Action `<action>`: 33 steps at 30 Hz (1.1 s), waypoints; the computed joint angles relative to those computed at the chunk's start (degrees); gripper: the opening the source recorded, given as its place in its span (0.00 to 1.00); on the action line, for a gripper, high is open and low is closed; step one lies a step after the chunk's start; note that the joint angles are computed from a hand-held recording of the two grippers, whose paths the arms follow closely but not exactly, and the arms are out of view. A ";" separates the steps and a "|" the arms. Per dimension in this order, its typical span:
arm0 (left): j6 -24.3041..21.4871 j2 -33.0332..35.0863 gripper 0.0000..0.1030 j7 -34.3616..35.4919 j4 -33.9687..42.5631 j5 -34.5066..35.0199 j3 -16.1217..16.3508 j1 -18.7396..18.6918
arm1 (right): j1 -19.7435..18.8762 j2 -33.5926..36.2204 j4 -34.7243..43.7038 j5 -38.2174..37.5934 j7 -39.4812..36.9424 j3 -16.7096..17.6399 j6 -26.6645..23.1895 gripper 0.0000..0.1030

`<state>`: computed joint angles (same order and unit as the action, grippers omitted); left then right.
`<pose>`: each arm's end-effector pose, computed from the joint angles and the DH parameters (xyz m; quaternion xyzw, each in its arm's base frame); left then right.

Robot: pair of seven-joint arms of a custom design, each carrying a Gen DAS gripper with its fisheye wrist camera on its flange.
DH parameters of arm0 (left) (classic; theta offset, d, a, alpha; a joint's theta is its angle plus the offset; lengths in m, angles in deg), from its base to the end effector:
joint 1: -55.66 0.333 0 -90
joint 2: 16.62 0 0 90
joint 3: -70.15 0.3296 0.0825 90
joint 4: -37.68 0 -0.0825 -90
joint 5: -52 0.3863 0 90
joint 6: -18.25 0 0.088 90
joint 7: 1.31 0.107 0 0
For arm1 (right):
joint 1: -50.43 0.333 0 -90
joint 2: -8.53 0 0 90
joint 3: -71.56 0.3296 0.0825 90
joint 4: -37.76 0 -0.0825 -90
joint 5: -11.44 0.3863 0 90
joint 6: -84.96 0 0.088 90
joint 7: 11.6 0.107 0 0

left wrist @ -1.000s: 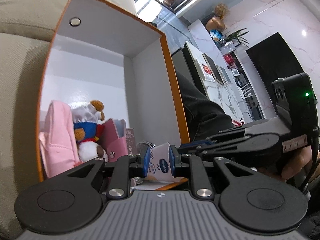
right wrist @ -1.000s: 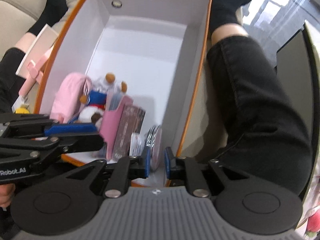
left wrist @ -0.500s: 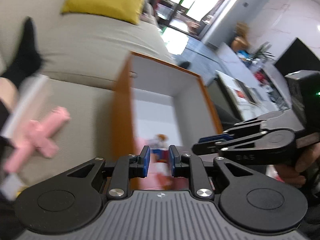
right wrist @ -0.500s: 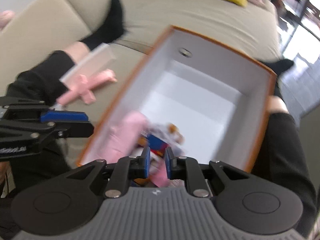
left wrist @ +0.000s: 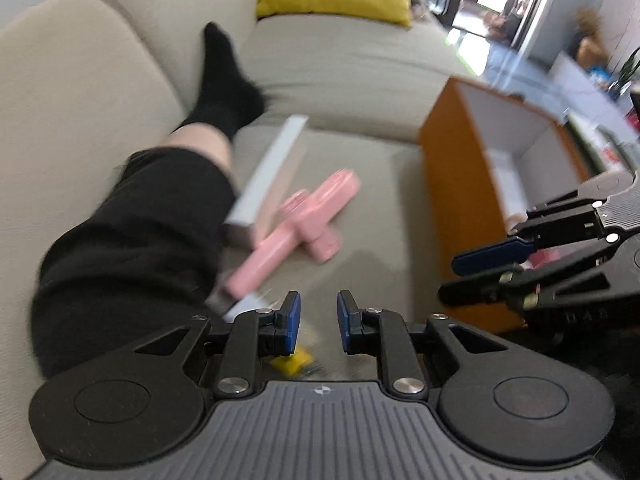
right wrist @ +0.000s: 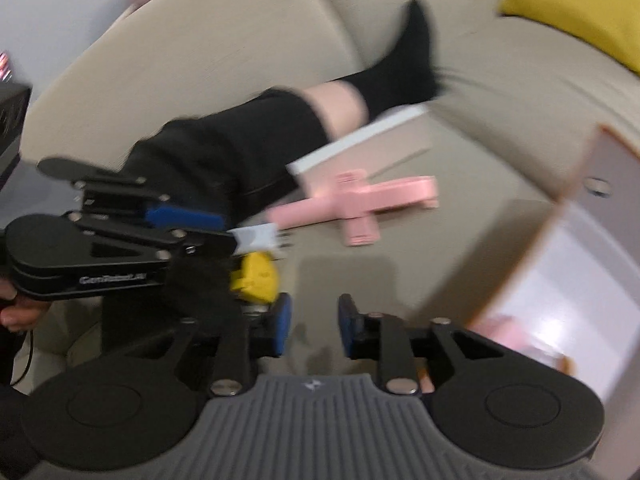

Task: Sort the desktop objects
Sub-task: 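Reach the right gripper to the yellow tape measure and close on it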

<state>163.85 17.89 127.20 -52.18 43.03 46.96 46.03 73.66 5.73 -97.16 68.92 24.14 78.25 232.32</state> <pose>0.6515 -0.3511 0.3672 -0.2624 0.9304 -0.2525 0.0419 0.4541 0.2456 0.3825 -0.8502 0.4104 0.0686 0.3225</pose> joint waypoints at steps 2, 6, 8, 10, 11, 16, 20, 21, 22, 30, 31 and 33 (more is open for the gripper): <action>1.58 -0.61 0.21 -0.15 -1.51 1.57 1.10 -0.30 | 1.08 1.72 0.72 1.16 -3.00 0.95 0.33 0.36; 2.27 -1.27 0.21 1.11 -3.08 2.14 0.73 0.95 | 2.28 6.01 3.46 0.06 -6.05 2.55 -0.50 0.36; 2.12 -1.26 0.21 1.36 -3.27 3.20 1.29 0.78 | 2.23 8.07 5.29 0.02 -6.55 3.12 -2.15 0.36; 1.84 -0.97 0.21 1.34 -3.03 3.93 1.64 0.72 | 2.09 9.63 6.66 1.18 -8.34 3.79 -2.75 0.37; 1.46 -1.10 0.21 1.42 -3.02 3.83 1.47 0.95 | 2.09 10.16 7.22 0.63 -8.53 3.98 -2.96 0.37; 0.33 -0.52 0.21 2.29 -2.12 3.17 1.07 1.41 | 2.41 12.77 9.25 -2.34 -7.58 4.96 -2.13 0.38; -0.83 0.08 0.20 2.30 -1.04 2.54 1.01 1.58 | 2.40 14.13 10.09 -2.61 -7.27 5.69 -0.86 0.38; -1.04 0.27 0.20 2.26 -0.71 2.52 1.09 1.49 | 2.31 14.34 10.24 -2.46 -7.37 5.87 -0.83 0.38; -1.16 0.47 0.20 2.19 -0.43 2.52 1.18 1.39 | 2.19 14.47 10.32 -2.33 -7.52 5.99 -0.89 0.38; -1.73 0.35 0.20 2.79 -0.21 2.12 1.07 1.64 | 1.29 14.91 11.38 -3.51 -5.07 5.62 -3.79 0.28; -1.52 0.22 0.20 3.12 -0.47 2.12 1.05 1.69 | 1.31 14.96 11.48 -4.11 -4.12 5.47 -3.80 0.28; -1.26 0.07 0.20 3.73 -0.81 2.06 0.96 1.79 | 1.44 14.95 11.35 -4.43 -3.51 5.54 -2.53 0.29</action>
<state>162.58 17.96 130.93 -52.98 45.09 47.91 47.82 75.10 20.68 -85.81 64.49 20.63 83.79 229.79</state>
